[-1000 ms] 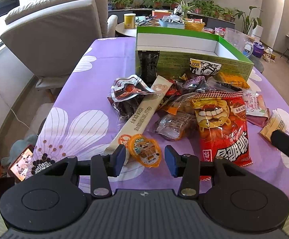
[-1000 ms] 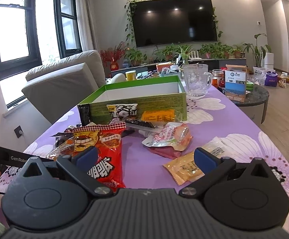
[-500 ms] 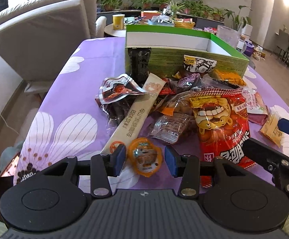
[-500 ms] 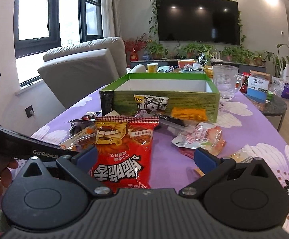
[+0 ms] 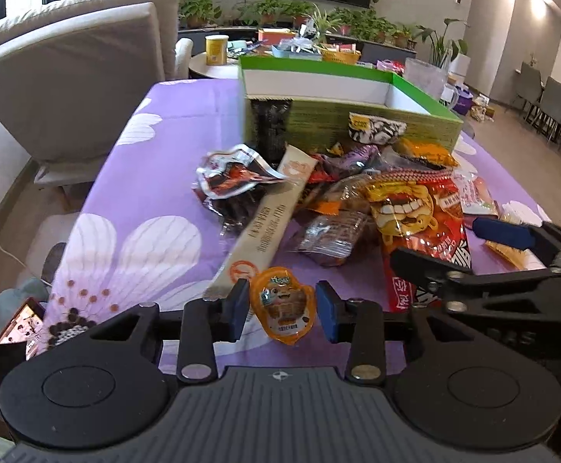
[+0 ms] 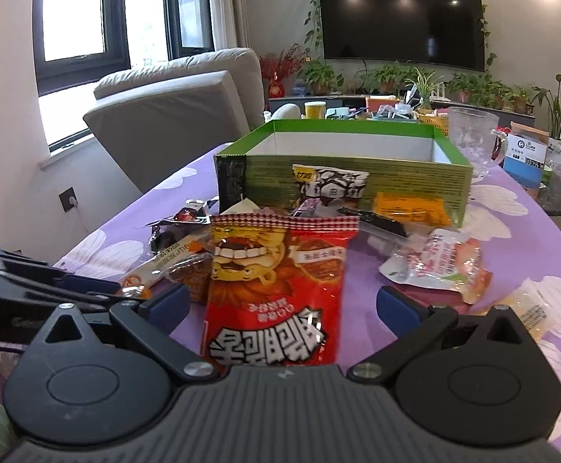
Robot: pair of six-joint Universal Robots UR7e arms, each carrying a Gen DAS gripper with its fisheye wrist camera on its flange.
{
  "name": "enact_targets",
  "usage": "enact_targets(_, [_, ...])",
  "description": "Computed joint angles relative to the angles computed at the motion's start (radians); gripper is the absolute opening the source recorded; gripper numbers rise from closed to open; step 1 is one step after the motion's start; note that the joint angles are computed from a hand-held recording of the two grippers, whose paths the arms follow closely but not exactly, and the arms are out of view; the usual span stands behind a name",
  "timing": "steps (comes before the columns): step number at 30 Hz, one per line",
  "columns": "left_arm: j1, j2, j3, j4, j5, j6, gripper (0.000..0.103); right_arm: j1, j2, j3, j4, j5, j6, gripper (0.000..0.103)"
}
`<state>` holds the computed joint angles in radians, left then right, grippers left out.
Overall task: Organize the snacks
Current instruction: 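Grasp the orange jelly cup with the left tool while the right tool grasps the red chip bag, then carry the jelly cup and red bag into the green box with both tools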
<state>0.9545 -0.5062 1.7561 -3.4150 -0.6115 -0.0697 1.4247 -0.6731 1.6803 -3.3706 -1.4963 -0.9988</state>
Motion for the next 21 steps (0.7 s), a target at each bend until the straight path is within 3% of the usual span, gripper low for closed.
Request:
enact_targets(12, [-0.003,-0.017,0.033,-0.030,0.009,-0.013,0.035,0.033,0.064,-0.058,0.010,-0.150,0.023,0.058])
enact_targets(15, [-0.003,-0.015,0.029,-0.027,0.010,-0.016,0.035,0.028,0.051,-0.048,0.009,-0.129,-0.007,0.057])
enact_targets(17, [-0.003,-0.014,0.027,-0.027,0.011,-0.019,0.035,0.021,0.026,-0.044,0.050,-0.107,0.027,0.057])
enact_targets(21, [-0.004,-0.011,0.019,-0.014,0.014,-0.024,0.035,0.007,-0.013,-0.014,0.010,-0.048,0.035,0.057])
